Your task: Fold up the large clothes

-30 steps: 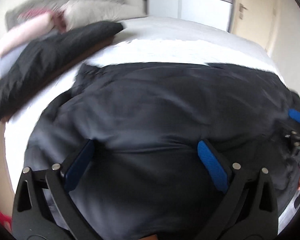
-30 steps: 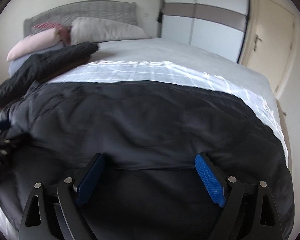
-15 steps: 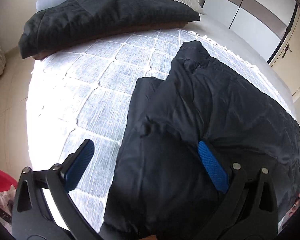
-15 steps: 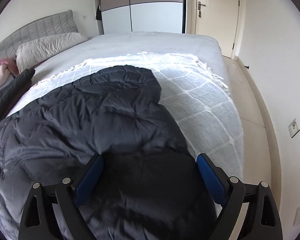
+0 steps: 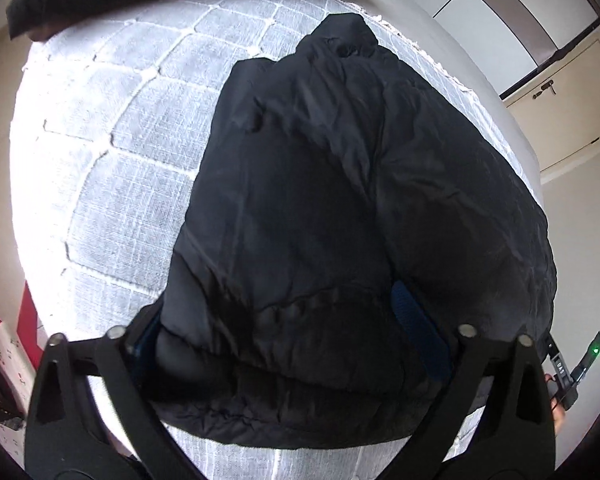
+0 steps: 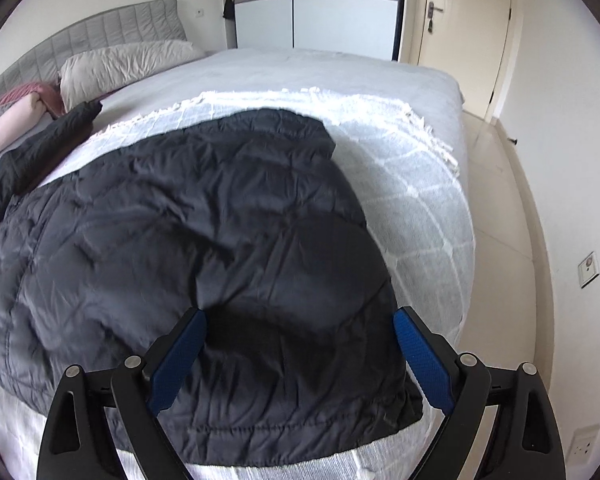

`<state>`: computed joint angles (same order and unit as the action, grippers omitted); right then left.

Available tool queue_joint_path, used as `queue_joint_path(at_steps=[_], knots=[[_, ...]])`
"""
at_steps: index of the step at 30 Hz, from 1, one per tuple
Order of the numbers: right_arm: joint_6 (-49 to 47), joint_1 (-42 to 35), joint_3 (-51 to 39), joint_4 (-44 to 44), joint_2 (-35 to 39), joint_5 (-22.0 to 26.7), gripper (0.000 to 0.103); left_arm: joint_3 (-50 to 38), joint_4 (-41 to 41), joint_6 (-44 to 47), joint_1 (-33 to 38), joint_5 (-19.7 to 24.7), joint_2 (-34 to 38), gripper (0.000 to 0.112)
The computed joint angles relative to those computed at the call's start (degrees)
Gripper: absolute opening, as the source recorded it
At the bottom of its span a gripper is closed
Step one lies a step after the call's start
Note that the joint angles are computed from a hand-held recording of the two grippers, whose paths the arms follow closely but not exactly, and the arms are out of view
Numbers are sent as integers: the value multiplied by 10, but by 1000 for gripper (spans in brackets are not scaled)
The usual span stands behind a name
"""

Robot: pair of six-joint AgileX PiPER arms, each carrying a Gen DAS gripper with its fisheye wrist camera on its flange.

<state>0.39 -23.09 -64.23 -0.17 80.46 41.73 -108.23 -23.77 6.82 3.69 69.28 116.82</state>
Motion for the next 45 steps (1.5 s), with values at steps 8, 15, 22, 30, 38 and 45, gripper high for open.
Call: queue_joint_path(at_steps=[8,15,22,30,38,45], knots=[[7,2,13,20,-3,-9,97,-13,-74,9,19,-90,27,34],[57,25,15,-23,-3,-25,98,19,104,-87,-47,-181,-18,65],[99,53,7,-64,-46,-11,98,73,172,-101,-91,-189,-98,95],[91,95,3,4,-99,49,103,141,212,-127,-168,-140,-171,102],[278,245,63,-130,-190,84,103,252,193,-109,-241,-153,-266,102],[420,350,123,-216,-198,88,103,352,226,-147,-271,-216,-307,102]])
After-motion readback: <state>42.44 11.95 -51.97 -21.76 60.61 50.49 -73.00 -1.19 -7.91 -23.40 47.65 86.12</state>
